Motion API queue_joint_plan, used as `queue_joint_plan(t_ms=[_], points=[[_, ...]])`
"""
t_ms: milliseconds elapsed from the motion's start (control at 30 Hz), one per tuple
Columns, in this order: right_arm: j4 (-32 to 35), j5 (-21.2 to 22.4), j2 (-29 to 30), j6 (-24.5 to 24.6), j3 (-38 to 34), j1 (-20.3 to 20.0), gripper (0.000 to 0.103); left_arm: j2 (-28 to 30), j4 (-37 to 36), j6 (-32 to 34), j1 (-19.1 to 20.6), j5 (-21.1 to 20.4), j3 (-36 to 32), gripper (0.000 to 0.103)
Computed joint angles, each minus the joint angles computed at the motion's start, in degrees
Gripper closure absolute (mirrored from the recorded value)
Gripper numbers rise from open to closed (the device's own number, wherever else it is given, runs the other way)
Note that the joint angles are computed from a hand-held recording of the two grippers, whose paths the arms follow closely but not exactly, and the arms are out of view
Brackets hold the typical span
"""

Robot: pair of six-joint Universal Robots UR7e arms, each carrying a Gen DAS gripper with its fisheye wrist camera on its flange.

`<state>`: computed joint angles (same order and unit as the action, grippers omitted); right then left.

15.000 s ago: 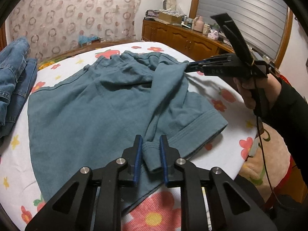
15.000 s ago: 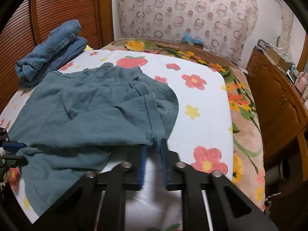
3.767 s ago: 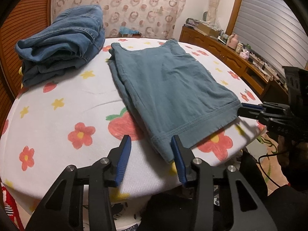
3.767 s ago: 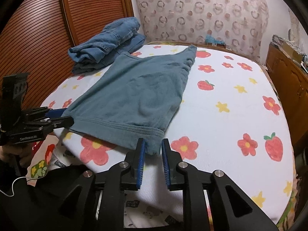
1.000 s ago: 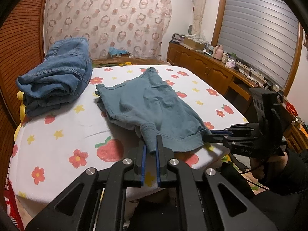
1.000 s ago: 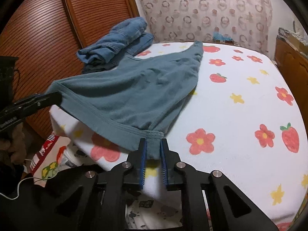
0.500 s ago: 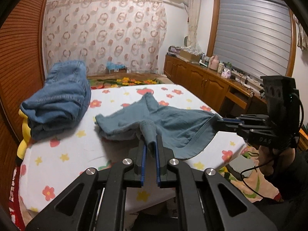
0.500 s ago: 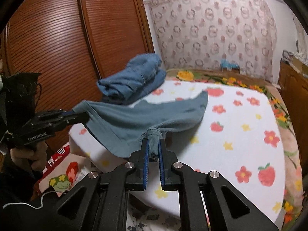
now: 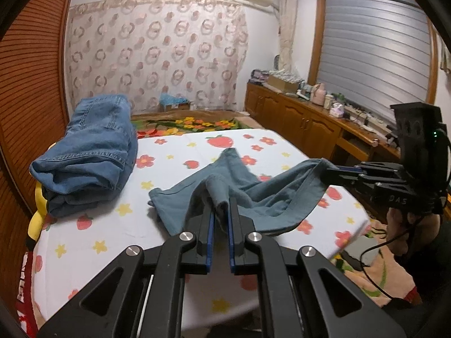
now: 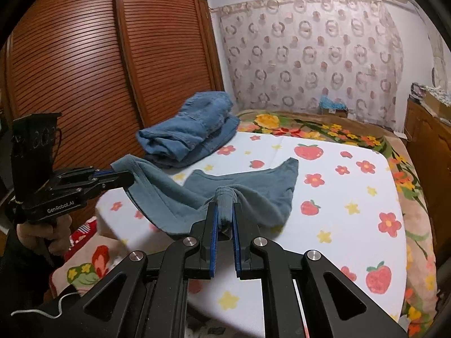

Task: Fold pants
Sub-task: 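Lift the shorts with both grippers, fold them over onto themselves, and open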

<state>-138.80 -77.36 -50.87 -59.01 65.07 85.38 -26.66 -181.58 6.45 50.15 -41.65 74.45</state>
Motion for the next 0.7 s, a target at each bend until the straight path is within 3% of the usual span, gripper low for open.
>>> queue_joint_plan(t_ms=[400,700], points=[[4.39,-6.87,12.73,5.14,-18.13,3.96,0.094,3.23,8.13,-2.29,4.23,0.67,-9.48,0.094],[7.5,-9.66,19.98,7.23,-28.55,4.82,0.094,5.61,13.98,-4.32,6.32,0.47,-14.98,0.094]])
